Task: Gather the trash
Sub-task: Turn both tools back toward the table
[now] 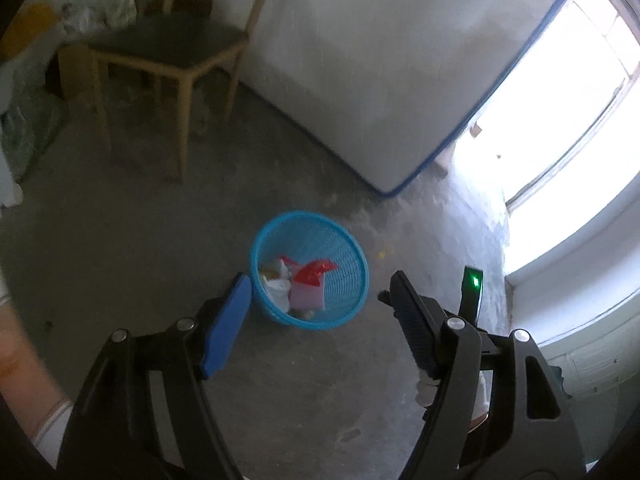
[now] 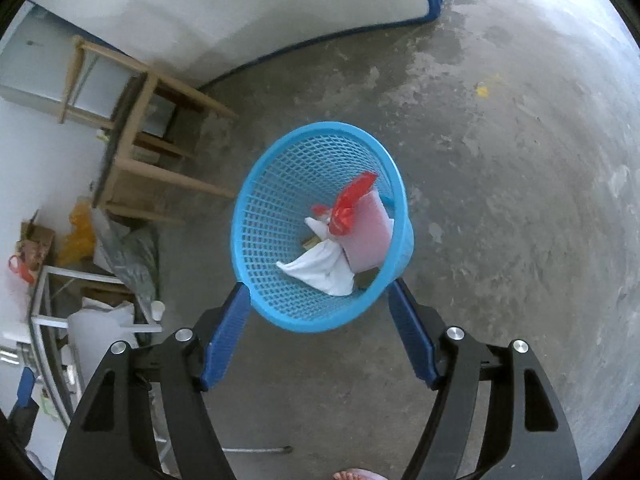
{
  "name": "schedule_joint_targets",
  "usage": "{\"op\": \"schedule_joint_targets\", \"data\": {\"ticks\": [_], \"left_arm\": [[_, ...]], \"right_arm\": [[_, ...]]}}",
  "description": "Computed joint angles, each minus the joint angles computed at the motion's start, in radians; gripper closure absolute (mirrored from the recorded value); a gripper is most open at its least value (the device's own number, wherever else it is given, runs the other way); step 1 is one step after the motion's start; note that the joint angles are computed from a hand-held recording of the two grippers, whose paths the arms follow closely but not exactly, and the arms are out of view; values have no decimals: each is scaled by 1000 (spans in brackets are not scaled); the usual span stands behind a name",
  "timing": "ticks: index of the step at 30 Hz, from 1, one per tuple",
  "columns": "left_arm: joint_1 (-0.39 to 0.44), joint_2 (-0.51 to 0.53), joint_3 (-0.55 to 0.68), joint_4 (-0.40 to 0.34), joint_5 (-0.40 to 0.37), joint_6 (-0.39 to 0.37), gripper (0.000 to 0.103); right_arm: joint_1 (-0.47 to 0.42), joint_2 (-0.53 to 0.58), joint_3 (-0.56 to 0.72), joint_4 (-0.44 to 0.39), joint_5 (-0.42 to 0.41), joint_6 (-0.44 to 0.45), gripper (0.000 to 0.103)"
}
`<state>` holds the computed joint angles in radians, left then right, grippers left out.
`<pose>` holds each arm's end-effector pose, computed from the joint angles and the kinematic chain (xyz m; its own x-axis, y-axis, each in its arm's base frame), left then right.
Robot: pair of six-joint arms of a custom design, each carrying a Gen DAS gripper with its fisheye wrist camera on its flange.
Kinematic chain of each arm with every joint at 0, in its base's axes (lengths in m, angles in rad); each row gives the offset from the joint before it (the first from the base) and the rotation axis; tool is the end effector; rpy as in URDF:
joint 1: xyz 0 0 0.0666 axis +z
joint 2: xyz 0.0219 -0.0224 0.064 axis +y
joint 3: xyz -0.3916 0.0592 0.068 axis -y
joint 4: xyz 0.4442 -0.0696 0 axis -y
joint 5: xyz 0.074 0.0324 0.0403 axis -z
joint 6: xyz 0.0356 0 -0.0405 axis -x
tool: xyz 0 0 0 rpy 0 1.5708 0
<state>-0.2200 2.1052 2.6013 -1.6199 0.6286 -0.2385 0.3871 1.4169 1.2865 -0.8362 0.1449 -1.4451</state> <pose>0.6929 -0.1768 0.5516 -0.7548 0.3646 -0.5453 0.6204 0.6666 -0.4131 0.4942 0.1955 0.3802 -0.3908 0.9008 -0.1891 0.7187 0.4270 0.5487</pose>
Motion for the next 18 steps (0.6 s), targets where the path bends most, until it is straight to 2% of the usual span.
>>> {"op": "schedule_joint_targets", "data": {"ticks": [3, 7, 10, 12, 14, 18], "left_arm": [[50, -127, -148, 84, 37, -29, 31], [140, -322, -380, 224, 61, -58, 23], [221, -439, -515, 292, 64, -90, 20], [286, -515, -605, 332, 53, -104, 19], [350, -548, -632, 331, 59, -113, 18], [478, -621, -725, 370, 56, -106, 16]], "right_arm": [[35, -46, -11, -14, 37, 11, 33], [125, -116, -6, -55, 125, 8, 33], [202, -139, 28, -116, 194, 1, 33], [249, -127, 81, -179, 235, 19, 32], [287, -102, 145, -240, 269, 49, 31], [356, 5, 353, -383, 364, 157, 24]]}}
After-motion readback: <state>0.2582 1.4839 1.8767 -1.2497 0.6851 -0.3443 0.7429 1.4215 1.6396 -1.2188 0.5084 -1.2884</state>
